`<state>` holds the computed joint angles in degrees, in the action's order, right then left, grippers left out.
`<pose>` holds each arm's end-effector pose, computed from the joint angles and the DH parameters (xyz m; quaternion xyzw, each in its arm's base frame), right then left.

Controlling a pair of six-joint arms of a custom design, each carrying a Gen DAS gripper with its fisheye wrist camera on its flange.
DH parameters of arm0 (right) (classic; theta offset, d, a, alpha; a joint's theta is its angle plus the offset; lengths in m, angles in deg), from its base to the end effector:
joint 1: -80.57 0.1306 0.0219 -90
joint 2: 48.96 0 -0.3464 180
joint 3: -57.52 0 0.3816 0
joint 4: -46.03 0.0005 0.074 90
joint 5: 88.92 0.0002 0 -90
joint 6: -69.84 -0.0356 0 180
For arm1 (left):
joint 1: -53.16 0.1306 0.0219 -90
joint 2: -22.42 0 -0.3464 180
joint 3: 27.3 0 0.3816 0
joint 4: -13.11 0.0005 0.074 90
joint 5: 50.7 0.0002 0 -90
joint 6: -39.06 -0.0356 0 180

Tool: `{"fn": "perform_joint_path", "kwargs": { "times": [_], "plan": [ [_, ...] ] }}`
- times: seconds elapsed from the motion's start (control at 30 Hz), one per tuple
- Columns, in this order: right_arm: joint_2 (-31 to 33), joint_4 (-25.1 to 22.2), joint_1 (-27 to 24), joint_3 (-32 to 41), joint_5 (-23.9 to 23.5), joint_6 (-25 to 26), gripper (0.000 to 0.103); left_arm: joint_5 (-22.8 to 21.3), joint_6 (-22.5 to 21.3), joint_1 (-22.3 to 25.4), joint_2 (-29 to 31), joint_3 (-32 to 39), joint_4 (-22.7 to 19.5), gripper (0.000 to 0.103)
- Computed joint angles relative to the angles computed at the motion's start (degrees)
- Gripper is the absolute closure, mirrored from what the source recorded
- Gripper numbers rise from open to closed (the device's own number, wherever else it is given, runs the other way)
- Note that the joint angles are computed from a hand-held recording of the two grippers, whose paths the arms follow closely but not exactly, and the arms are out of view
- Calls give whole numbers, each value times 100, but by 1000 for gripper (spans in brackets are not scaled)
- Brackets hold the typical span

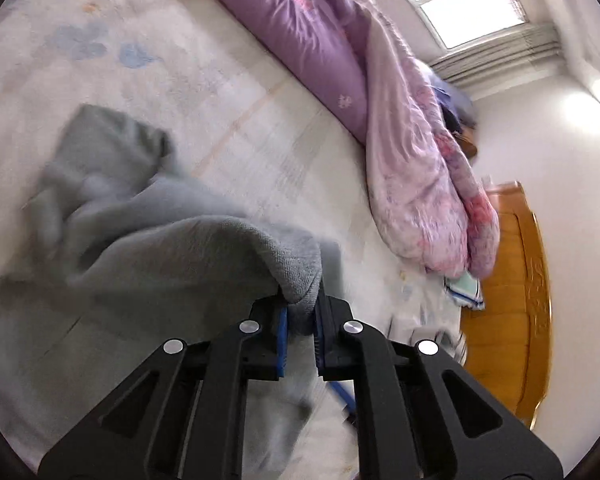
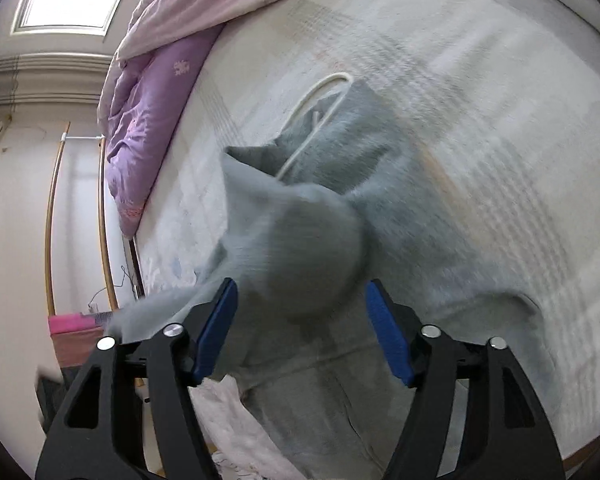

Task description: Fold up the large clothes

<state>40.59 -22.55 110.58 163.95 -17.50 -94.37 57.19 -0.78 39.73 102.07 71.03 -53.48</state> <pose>0.3851 0.2349 0.5031 0.3017 0.8837 0.3491 0.0785 0.3799 -0.1025 0.5134 -0.2375 0.8926 -0.3102 0.2250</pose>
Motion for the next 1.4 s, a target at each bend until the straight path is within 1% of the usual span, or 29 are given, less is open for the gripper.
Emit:
{"fn": "perform_joint_path", "kwargs": {
  "times": [0.07, 0.1, 0.13, 0.2, 0.23, 0.27, 0.3, 0.4, 0.43, 0.47, 0.5, 0.53, 0.6, 0.67, 0.73, 0.77, 0.8, 0.83, 0.87, 0.9, 0.93, 1.03, 1.1, 1.13, 1.2, 1.27, 1.33, 1.37, 1.4],
  "plan": [
    [-162, -38, 7, -187, 3, -1, 36, -312, -46, -232, -522, -612, -210, 93],
    [-202, -178, 21, -250, 11, 54, 36, -303, 35, -343, -690, -912, -382, 93],
    [-268, -240, 32, -375, -8, 45, 36, -179, 288, -453, -908, -1373, -559, 92],
    [-285, -224, 81, -553, -70, 27, 36, -346, 609, -735, -1119, -2023, -863, 90],
    [-302, -297, 109, -655, -94, 46, 36, -290, 629, -809, -1108, -2195, -1005, 87],
    [-326, -272, 123, -753, -127, 38, 36, -90, 607, -848, -1073, -2348, -1126, 87],
    [-353, -226, 144, -856, -189, -9, 36, 62, 670, -826, -1107, -2479, -1102, 87],
    [-420, 156, 201, -1121, -529, -303, 36, 161, 788, -606, -1312, -2476, -851, 79],
    [-417, 207, 228, -1114, -521, -323, 36, 134, 756, -521, -1381, -2444, -793, 64],
    [-416, 352, 272, -1119, -459, -330, 36, 42, 679, -414, -1397, -2373, -768, 41],
    [-425, 522, 301, -1138, -414, -348, 36, -133, 619, -270, -1412, -2290, -679, 32],
    [-421, 654, 328, -1138, -320, -358, 36, -220, 564, -131, -1438, -2279, -569, 27],
    [-284, 641, 351, -1017, -175, -237, 36, -266, 395, 244, -1359, -2187, -418, 27],
    [-132, 615, 352, -870, -85, -19, 36, -39, 455, 613, -1275, -2166, -221, 27],
    [136, 381, 338, -555, -14, 375, 36, 120, 454, 736, -1256, -2138, -19, 27],
    [194, 454, 323, -548, -90, 471, 44, 228, 492, 785, -1245, -2101, -2, 28],
    [234, 558, 305, -564, -179, 563, 62, 751, 802, 943, -1326, -2122, 303, 28],
    [269, 605, 305, -577, -229, 608, 73, 995, 981, 1000, -1437, -2185, 526, 28],
    [296, 553, 278, -576, -301, 731, 90, 984, 895, 957, -1447, -2087, 460, 27],
    [280, 461, 250, -584, -283, 834, 92, 882, 691, 889, -1383, -1957, 227, 27],
    [258, 271, 214, -564, -195, 949, 92, 709, 303, 757, -1272, -1783, -173, 27],
    [225, -171, 184, -588, -45, 1165, 89, 409, 134, 564, -1038, -1652, -596, 27],
    [253, -356, 226, -568, 49, 1259, 74, 347, 96, 537, -863, -1665, -693, 27],
    [332, -556, 239, -461, 80, 1333, 73, 365, 93, 562, -656, -1565, -815, 27],
    [324, -541, 190, -401, -26, 1212, 72, 416, 22, 688, -460, -1440, -772, 27],
    [409, -628, 149, -117, 38, 1179, 70, 332, -299, 813, -130, -1069, -711, 27],
    [558, -712, 83, 268, 232, 1225, 62, 180, -576, 973, 246, -625, -728, 27],
    [633, -752, 59, 416, 323, 1249, 54, 138, -627, 1046, 423, -457, -733, 25],
    [748, -773, 19, 612, 435, 1260, 50, 74, -643, 1142, 729, -155, -756, 25]
  ]
}}
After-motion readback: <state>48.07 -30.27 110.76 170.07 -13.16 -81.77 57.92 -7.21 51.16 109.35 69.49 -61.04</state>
